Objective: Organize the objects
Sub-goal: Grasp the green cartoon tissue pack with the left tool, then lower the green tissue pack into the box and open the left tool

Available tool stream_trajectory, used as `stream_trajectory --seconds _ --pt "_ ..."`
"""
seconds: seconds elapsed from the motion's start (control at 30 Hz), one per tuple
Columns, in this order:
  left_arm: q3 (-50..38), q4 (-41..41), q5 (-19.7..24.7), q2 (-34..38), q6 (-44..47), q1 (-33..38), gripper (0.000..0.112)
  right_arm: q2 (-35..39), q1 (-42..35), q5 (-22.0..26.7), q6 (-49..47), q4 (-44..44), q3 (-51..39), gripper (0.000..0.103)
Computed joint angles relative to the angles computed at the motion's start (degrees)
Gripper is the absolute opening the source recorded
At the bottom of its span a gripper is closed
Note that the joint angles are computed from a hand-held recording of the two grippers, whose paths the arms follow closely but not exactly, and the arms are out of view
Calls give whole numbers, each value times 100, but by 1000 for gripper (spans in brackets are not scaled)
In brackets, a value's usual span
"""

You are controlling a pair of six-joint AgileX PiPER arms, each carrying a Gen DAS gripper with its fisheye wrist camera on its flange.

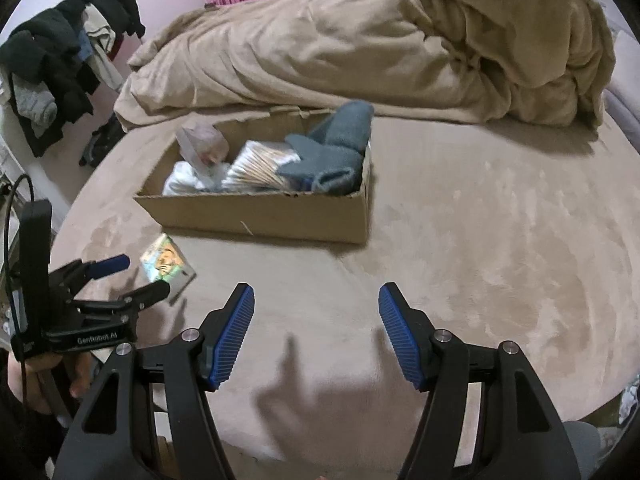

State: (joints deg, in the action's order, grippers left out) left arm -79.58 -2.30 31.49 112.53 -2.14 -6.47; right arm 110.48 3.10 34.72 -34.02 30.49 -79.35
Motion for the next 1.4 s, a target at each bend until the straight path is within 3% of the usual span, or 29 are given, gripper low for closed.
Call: stream_trajectory --seconds 0.2,0.33,0.7,0.83,1.2,1.4 --pt "-374 36 81 411 100 -37 89 280 -9 68 69 -54 -246 68" --pt "-302 94 -29 334 -22 -46 65 277 -14 71 78 -54 -253 68" --pt "467 -325 -31 -842 -17 -127 65 -437 -18 70 144 -28 144 68" --pt "755 51 -1 -1537 -664 -335 65 -759 -40 42 311 -28 383 68" --pt "792 253 407 -2601 -1013 -519 65 -1587 63 75 140 59 723 68" --pt "394 334 600 -2790 -942 -385 65 -1766 74 -33 212 -25 599 84"
